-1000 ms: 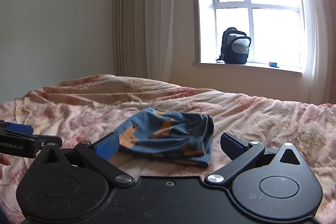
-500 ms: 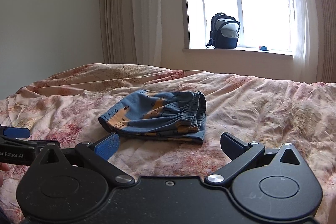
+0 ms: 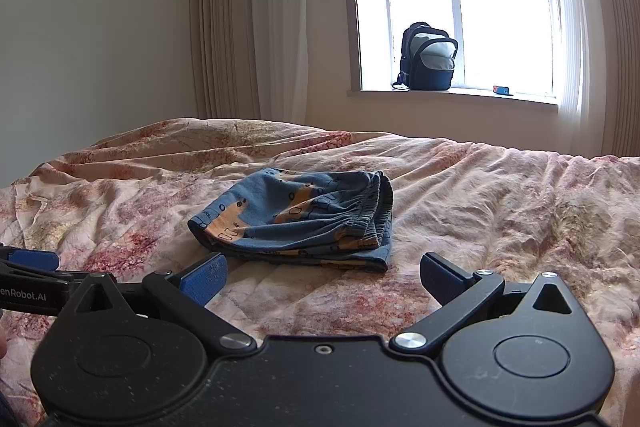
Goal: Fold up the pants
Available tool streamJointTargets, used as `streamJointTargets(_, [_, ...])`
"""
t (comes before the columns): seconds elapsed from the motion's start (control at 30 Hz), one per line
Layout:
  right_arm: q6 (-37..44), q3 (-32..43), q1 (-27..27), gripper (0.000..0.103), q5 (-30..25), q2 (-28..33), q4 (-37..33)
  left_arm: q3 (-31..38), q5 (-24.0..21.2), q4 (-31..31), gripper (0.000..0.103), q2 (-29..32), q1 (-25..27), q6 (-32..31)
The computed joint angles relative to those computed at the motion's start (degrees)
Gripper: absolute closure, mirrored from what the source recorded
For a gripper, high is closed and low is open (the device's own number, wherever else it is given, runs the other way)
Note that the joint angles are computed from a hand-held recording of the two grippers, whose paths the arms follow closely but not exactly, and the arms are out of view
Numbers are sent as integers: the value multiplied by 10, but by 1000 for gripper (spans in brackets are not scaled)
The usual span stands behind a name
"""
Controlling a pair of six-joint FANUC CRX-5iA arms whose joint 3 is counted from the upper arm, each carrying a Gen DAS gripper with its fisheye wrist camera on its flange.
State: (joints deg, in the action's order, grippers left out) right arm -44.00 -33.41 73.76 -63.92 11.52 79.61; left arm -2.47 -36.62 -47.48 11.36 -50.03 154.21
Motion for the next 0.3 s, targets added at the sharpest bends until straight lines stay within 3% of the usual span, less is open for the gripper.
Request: streamJointTargets(0.3, [6, 2, 1, 1, 9, -2, -15, -1, 2, 13, 0, 0, 5, -10])
